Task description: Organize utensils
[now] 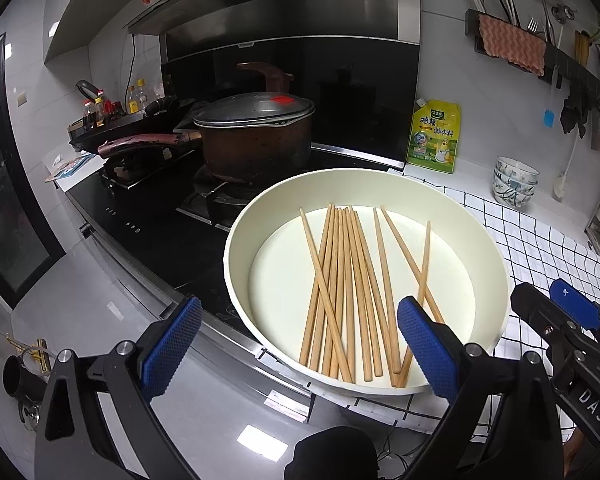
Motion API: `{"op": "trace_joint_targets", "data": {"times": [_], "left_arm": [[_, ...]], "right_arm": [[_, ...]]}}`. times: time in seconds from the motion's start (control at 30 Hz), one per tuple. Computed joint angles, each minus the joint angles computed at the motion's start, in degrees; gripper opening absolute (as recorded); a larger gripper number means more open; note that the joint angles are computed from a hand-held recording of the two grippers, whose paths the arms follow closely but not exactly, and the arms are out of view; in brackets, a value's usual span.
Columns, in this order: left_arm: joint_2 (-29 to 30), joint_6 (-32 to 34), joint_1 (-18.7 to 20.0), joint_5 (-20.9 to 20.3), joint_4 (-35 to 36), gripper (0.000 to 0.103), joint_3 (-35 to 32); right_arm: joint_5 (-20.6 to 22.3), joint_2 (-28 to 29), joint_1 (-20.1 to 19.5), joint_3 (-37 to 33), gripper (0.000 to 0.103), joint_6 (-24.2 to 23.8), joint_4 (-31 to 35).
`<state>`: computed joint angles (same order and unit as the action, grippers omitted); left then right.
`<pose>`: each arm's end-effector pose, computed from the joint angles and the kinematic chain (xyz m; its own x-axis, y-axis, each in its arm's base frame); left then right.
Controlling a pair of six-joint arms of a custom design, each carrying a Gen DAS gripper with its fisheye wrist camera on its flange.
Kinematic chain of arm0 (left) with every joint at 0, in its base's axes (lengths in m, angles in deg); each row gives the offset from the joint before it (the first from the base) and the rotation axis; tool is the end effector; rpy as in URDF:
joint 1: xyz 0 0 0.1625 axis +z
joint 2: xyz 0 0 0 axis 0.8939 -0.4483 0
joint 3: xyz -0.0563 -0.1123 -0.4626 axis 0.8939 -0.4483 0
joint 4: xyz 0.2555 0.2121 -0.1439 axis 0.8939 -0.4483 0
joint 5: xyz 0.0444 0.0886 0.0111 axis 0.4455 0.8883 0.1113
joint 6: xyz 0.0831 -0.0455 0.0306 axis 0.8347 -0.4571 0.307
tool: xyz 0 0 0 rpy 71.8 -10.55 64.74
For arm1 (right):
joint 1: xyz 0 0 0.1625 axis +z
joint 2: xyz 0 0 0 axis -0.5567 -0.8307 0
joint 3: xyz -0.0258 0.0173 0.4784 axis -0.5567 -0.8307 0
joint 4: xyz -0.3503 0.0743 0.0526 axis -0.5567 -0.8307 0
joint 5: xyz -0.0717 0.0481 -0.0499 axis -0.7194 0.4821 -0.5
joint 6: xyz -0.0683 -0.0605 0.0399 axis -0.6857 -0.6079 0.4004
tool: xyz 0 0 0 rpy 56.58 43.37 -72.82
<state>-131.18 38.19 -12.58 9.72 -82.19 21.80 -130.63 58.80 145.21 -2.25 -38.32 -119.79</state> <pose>-0.2015 -0.6136 0.3172 -0.5774 -0.5536 -0.6002 0.3021 0.5380 -0.7869 0.3908 -0.6943 0.1089 -0.6731 -0.5961 0.4377 -0.7394 0.5554 -0.3806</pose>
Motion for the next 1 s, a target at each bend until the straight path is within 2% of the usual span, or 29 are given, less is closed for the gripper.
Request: {"op": "trace_joint_targets", "data": {"times": [0.3,1.0], "left_arm": [[-0.3,-3.1,-0.1,0.1,4.2,0.097,-0.5],[-0.4,-3.3,-0.2,0.0,4.4,0.097,-0.4]], "right_arm": [[0.0,-0.1,0.0,0.1,0.065,0.1,0.0],[0.1,-0.1,0.0,0.1,0.065,0.0,-0.1]]}}
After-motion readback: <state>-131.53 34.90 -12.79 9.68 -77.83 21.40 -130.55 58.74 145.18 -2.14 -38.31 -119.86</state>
